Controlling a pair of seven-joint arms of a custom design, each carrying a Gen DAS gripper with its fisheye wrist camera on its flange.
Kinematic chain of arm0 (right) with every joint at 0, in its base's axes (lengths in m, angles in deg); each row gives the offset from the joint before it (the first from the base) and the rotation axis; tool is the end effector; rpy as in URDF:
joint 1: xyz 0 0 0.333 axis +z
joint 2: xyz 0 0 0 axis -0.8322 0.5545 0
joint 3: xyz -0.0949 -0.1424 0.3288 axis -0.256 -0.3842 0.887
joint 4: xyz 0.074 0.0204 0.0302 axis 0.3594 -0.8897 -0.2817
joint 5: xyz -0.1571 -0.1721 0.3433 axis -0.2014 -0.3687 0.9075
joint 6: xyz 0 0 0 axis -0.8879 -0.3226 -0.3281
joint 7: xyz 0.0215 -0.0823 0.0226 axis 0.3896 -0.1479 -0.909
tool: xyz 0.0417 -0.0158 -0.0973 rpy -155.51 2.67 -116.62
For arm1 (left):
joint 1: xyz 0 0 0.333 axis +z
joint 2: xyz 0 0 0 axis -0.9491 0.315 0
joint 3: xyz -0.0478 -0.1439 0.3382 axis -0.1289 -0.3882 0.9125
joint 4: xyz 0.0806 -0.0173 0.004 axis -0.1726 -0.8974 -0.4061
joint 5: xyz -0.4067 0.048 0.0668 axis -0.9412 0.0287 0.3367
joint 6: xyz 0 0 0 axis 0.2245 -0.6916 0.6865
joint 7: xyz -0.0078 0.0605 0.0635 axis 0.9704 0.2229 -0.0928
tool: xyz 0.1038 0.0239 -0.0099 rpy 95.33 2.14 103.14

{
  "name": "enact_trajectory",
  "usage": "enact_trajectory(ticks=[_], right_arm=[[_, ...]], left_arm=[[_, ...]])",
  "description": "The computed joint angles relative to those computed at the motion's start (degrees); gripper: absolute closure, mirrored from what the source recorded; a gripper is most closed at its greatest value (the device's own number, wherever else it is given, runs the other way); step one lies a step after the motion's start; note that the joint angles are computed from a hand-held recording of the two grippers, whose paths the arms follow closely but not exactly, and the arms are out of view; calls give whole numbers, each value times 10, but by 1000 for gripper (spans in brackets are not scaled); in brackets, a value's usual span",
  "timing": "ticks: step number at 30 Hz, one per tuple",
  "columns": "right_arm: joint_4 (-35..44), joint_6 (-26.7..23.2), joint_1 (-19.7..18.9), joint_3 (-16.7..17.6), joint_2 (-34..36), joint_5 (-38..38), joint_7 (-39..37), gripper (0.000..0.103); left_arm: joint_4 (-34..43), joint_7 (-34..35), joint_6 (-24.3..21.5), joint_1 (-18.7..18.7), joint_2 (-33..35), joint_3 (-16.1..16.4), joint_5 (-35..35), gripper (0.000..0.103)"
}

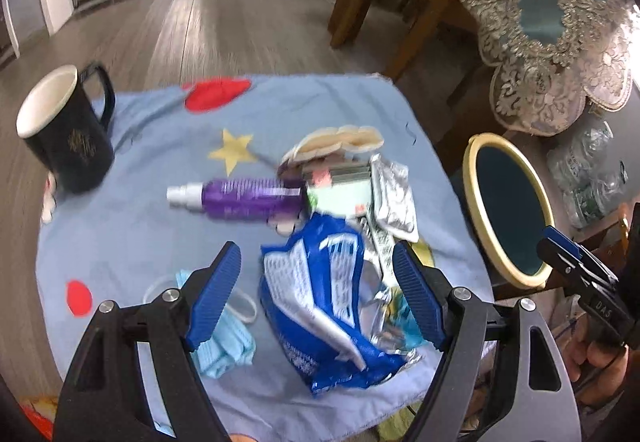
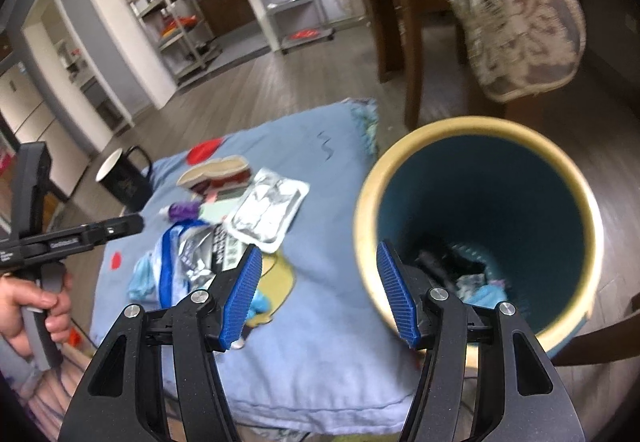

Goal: Collect trash
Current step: 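Move both open tools back over the trash pile, then grasp the blue snack bag with the left tool while the right tool grasps a crumpled teal wrapper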

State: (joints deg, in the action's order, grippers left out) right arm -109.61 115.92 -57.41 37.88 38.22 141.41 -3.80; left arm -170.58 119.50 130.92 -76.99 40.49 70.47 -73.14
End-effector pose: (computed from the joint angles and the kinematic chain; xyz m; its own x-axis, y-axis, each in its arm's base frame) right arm 0.6534 -0.0235 0.4562 0.2318 -0.9031 -0.3616 -0.8097 0.0269 -0.5862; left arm 0.6716 -0.2027 0.4774 -0.0039 -0.9727 0.2321 -0.8890 -0.1029 -0.4462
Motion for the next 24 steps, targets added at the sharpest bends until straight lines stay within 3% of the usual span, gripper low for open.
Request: enact_trajectory(ticks=[4, 12, 14, 16, 24], right_arm=[[-4, -10, 6, 4, -2, -10, -5, 42], [4, -94, 5, 5, 6, 1, 1, 42], [6, -117, 4, 6, 9, 4, 2, 42], [8, -129, 7, 6, 12, 3, 3, 42], [14, -150, 22, 13, 22, -12, -9, 42]], left_arm=[[-3, 0, -28, 0, 4, -2, -4, 44], [-10, 26, -49, 13, 11, -16, -69, 51], [-11, 32, -52, 16, 13, -18, -82, 55], [-6, 32, -63, 11, 17, -16, -76, 67], [-2, 36, -73, 10, 21, -15, -81, 67]])
